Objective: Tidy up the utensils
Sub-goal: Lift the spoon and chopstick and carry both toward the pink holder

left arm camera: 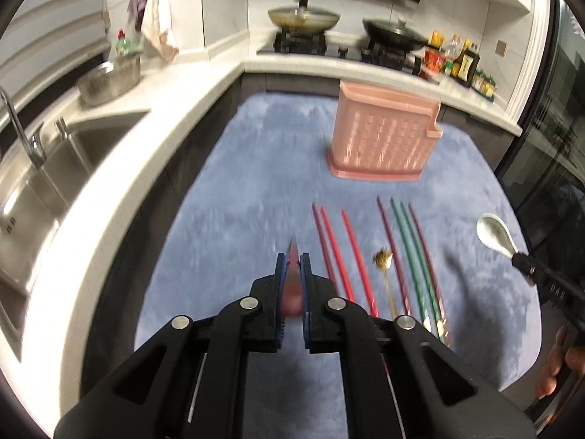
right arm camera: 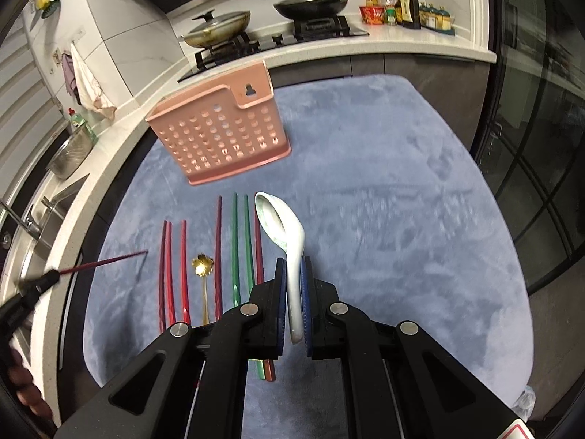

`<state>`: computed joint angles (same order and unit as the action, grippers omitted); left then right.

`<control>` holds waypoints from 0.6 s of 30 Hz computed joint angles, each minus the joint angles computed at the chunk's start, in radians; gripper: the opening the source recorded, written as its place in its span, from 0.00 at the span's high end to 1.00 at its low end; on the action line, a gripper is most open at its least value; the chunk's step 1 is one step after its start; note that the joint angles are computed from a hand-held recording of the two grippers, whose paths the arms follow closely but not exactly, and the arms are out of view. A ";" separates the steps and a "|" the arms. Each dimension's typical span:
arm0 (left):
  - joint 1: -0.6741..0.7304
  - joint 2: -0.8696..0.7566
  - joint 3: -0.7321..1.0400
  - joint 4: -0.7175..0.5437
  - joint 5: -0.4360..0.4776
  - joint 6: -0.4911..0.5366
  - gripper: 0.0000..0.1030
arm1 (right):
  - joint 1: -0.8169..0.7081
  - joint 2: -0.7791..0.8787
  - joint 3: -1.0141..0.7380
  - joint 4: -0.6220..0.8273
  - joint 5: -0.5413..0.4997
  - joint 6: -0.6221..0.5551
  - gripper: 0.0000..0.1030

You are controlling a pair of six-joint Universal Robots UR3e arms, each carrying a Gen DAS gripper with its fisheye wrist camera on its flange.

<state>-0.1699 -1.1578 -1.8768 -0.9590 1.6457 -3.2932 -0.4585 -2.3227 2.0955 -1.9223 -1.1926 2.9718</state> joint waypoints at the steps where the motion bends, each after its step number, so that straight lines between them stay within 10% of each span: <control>1: 0.003 -0.004 0.019 -0.002 -0.002 0.005 0.94 | 0.001 0.005 -0.014 0.005 -0.001 -0.002 0.93; 18: -0.057 -0.369 0.672 -0.011 0.008 0.020 0.94 | 0.079 0.335 -0.391 -0.030 0.033 0.004 0.93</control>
